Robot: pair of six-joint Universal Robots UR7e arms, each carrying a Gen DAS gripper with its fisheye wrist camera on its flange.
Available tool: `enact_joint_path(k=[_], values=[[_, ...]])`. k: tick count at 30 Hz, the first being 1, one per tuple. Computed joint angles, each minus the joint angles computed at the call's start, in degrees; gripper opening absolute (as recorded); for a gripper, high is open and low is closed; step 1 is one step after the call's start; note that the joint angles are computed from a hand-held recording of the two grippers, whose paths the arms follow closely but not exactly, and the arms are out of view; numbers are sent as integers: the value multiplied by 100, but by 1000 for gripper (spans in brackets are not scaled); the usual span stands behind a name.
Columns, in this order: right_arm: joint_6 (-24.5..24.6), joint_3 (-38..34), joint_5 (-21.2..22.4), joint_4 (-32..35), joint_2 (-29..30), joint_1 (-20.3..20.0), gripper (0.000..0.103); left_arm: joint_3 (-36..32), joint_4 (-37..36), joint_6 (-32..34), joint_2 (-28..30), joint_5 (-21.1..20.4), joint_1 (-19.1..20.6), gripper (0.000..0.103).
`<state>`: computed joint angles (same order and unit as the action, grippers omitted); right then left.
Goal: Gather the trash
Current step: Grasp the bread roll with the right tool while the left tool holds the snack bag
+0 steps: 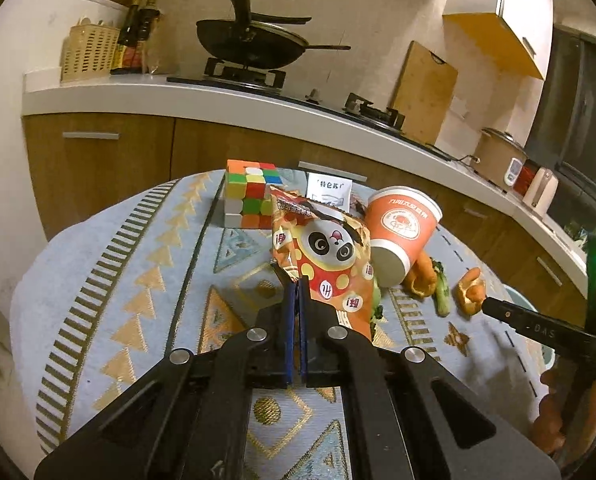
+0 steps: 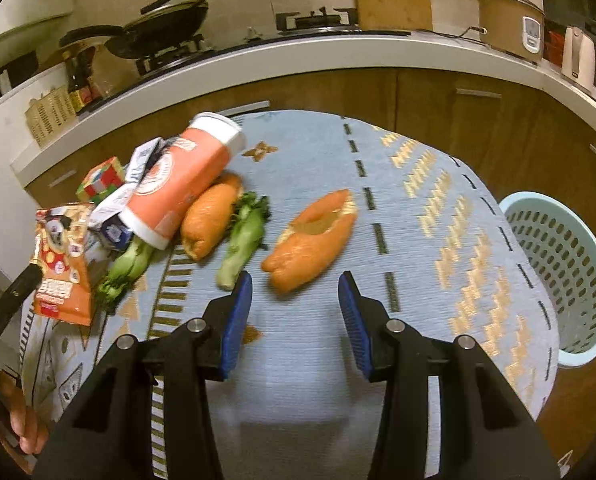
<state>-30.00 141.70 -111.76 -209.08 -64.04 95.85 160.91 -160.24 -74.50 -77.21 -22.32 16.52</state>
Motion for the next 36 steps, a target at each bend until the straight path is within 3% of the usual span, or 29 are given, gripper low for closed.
enact_joint_path(k=[4,9,14,17,18,21,26,36], values=[[130,-165,41,356,-118,-5,41,89,-467,193,79,-15,2,0],[351,-559,-236,742,62,132,41,94,-419,169,87,8,-40,0],[799,-940,-460,1698,209,100,44,52,-644,419,196,-77,12,0],[691,-957,-660,1388,386,206,41,-15,-727,624,281,-130,44,0],[708,-952,-651,1382,387,203,33,-21,-692,625,260,-130,40,0],[717,-909,-544,1403,307,147,26,-58,-685,679,235,-141,-19,0],[524,-693,-382,1084,47,110,21,-239,-807,978,377,-103,-164,0],[399,-312,-104,954,-890,-20,20,-956,-2564,2697,1478,-249,-124,0]])
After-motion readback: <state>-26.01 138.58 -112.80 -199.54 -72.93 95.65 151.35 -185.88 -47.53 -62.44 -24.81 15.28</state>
